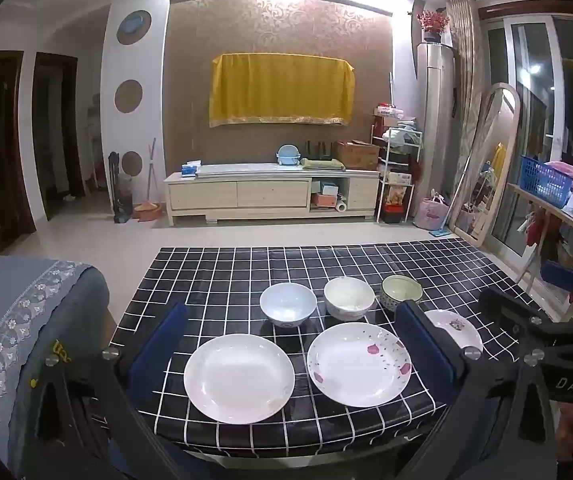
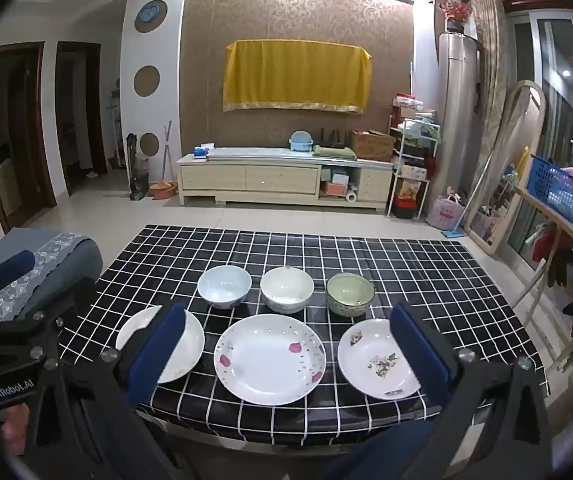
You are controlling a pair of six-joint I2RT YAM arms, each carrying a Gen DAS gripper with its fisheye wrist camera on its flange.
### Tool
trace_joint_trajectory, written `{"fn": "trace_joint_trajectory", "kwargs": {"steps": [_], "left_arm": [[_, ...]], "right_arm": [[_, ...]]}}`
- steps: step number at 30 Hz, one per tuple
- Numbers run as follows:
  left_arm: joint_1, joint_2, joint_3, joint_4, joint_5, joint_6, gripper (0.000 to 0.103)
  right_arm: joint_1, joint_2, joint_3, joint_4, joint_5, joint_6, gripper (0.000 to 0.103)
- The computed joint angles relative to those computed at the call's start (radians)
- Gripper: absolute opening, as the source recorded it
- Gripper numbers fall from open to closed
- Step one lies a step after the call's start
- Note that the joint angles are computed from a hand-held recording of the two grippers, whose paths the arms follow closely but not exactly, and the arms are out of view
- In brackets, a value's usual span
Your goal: Organize plates and bowls
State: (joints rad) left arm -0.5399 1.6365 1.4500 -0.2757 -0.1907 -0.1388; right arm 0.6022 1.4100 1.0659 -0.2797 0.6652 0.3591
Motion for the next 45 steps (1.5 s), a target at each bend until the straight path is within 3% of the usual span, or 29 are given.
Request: {"fn": "trace_joint_trajectory", "kwargs": {"steps": [45], "left_arm": [[-0.010,0.002,-0.011,-0.003,-0.003,0.009,0.102]], "right_arm": [[-0.008,0.011,0.010,-0.050,-0.025,0.054,0.103]]}}
